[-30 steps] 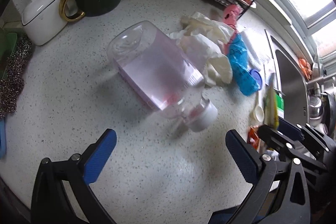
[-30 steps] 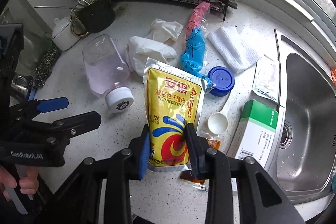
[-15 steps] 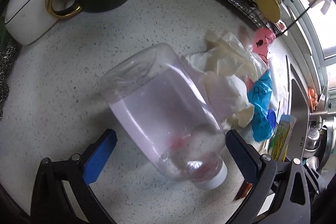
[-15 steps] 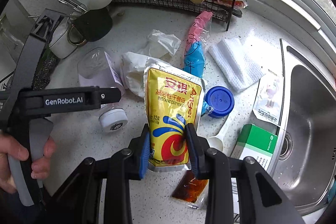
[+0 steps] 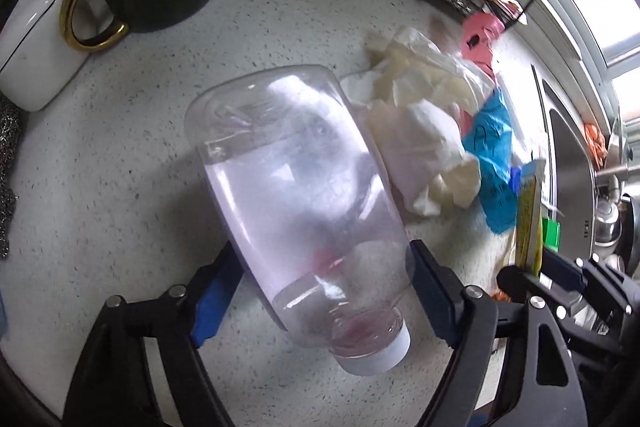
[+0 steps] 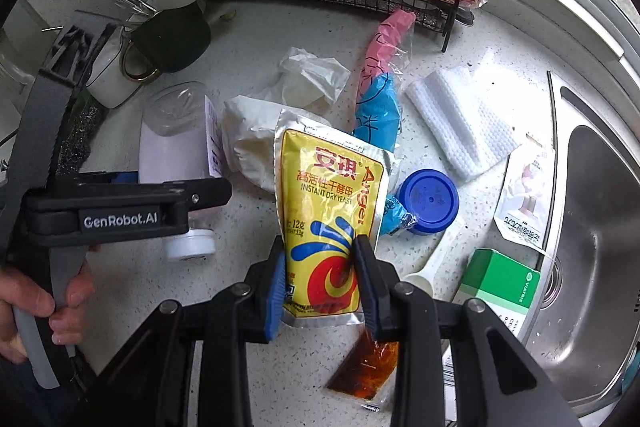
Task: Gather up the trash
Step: 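Grasp the clear plastic bottle with the left gripper while the right gripper holds the packet, then carry the bottle and yeast packet down toward the red bucket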
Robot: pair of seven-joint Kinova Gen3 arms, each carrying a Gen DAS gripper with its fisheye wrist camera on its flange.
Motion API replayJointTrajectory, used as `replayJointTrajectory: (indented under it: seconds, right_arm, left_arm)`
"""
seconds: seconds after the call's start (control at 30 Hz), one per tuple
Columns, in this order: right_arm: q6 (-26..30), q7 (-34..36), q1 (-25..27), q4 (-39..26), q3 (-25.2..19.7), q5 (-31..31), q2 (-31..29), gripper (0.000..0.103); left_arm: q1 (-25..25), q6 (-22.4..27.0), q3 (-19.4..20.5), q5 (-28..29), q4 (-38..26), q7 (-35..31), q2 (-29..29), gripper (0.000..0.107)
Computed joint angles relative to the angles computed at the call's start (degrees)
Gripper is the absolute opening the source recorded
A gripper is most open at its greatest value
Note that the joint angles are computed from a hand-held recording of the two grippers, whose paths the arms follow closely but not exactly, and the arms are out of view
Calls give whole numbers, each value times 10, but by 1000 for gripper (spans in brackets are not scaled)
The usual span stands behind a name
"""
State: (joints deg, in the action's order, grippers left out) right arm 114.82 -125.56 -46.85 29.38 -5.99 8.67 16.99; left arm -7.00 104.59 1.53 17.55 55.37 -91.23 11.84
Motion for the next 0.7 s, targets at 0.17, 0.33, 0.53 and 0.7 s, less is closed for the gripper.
replayJointTrajectory:
  seconds: [0.17, 0.33, 0.53, 0.7]
  right_arm:
    - [-12, 2, 4, 11, -2, -4, -7, 30]
    - [-26, 5, 9, 38, -10, -3, -32, 30]
    - [-51, -2, 27, 91, -28, -2, -77, 30]
    - [-63, -13, 47, 135, -51, 2, -119, 30]
  left_arm:
    - [12, -10, 0, -20, 35, -12, -35, 79]
    - [42, -11, 7, -36, 51, -6, -75, 78]
    - [71, -3, 12, -41, 67, 15, -119, 78]
    - [96, 4, 21, -41, 58, 35, -141, 78]
